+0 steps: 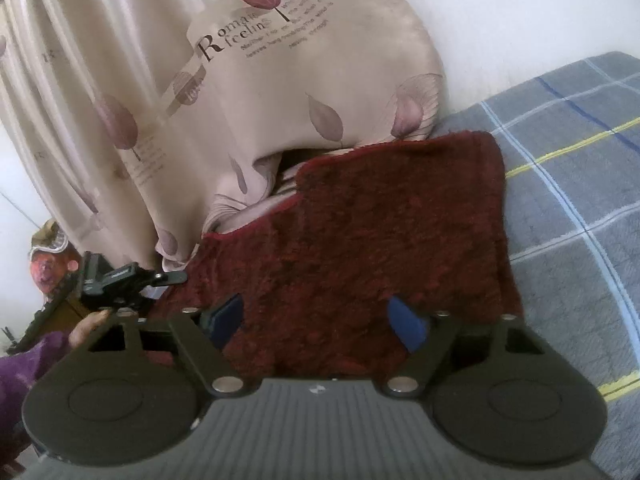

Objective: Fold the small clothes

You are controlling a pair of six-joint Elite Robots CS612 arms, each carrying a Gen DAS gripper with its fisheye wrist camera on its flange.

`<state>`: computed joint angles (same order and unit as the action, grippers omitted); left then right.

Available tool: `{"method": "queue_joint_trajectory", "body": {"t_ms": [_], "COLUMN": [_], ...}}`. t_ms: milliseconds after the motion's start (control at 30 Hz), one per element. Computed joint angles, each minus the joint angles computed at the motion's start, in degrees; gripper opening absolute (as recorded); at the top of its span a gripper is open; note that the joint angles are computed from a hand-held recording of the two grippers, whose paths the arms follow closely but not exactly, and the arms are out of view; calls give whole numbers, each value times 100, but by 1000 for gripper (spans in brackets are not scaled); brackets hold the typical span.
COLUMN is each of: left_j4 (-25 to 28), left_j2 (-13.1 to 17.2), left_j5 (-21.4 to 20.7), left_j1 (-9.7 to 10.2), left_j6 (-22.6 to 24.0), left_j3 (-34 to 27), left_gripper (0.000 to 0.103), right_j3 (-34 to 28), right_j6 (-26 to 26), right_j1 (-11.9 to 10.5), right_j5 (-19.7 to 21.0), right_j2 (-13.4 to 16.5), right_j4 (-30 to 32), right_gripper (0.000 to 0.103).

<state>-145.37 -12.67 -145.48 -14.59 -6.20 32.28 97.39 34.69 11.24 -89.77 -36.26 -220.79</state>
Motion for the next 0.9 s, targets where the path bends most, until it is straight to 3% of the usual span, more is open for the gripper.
{"method": "queue_joint_trajectory", "body": {"t_ms": [67, 100, 133, 167, 200, 300, 400, 533, 767, 900], "left_j4": [7, 56, 162, 175, 151, -477, -1028, -1300, -1369, -1391], "left_j2": [281, 340, 344, 216, 176, 39, -277, -739, -1279, -1565], "left_j5": [-126, -98, -3, 93, 166, 290, 646, 1100, 1554, 1582], "left_j1": [-7, -27, -57, -85, -108, -120, -173, -260, -409, -571], "left_j6": [-176, -167, -41, 173, 265, -92, -221, -22, -177, -232], "left_j3": [-482, -607, -644, -442, -363, 1, 589, 1247, 1827, 2134], "left_gripper": [89, 80, 72, 57, 54, 47, 42, 38, 32, 32], "right_j3": [-25, -29, -38, -54, -67, -73, -104, -300, -1144, -1552], "right_j6": [47, 65, 81, 89, 93, 105, 208, 436, 970, 1954], "right_j1": [32, 54, 76, 101, 103, 123, 105, 14, -174, -251], "right_j5": [10, -3, -28, -53, -47, -49, 63, 373, 1476, 2013], "right_j2": [-1, 9, 20, 33, 36, 38, 65, 151, 468, 726], "right_j4": [22, -3, -23, -30, -22, -56, -252, -356, -354, -610], "right_gripper": [92, 96, 98, 99, 99, 99, 100, 101, 100, 100]}}
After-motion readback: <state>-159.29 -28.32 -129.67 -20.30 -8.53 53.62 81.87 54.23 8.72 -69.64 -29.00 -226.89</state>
